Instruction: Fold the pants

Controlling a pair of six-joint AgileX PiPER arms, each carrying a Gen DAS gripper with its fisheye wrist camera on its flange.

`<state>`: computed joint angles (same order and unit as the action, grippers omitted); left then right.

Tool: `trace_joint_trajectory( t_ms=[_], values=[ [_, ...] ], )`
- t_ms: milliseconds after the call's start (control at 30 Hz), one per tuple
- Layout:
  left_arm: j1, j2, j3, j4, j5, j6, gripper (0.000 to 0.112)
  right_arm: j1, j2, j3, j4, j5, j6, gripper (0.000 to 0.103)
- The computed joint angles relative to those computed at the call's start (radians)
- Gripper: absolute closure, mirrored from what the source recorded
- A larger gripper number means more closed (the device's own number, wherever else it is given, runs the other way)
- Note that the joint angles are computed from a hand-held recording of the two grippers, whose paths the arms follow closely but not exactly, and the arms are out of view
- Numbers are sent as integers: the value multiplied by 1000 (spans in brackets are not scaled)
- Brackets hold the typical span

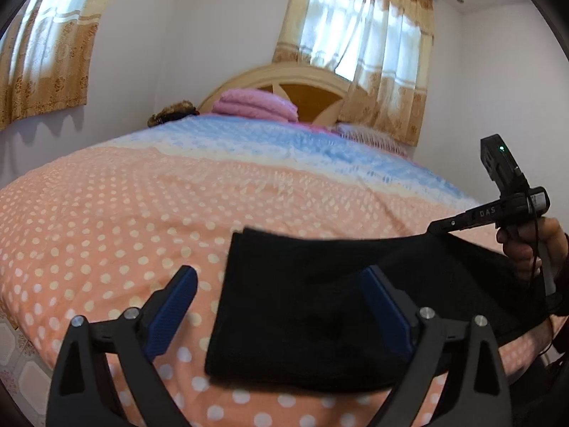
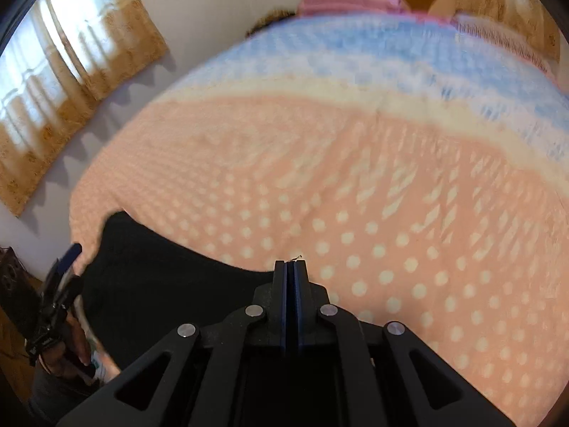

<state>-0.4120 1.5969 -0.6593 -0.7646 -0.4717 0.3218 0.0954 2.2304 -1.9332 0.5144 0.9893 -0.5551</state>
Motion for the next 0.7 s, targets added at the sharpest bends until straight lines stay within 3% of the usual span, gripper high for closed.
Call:
trace_joint_trajectory(
  t_ms=[100, 167, 233, 267, 300, 400, 533, 700],
  values=[
    [-4, 48, -25, -102, 16, 97, 16, -21, -28, 91, 62, -60, -96, 99],
    [5, 59, -18, -103, 24, 91, 16, -38, -37, 102, 100, -37, -134, 97],
    [6, 50, -2, -88, 16, 76, 16, -59, -66, 120, 95, -21, -119, 84],
    [3, 48, -1, -107, 16, 97, 15, -68, -107, 169, 101, -49, -131, 70],
    [3, 47, 0, -115, 15, 108, 14, -81, -144, 218, 126, -65, -168, 66],
    [4, 55, 9, -120, -6, 116, 11, -131, -301, 437, 222, -96, -364, 66],
    [9, 68, 15, -100, -29, 113, 9, -167, -460, 690, 232, -90, -559, 66],
    [20, 57, 16, -119, -13, 151, 9, -202, -603, 967, 240, -190, -806, 66]
  ],
)
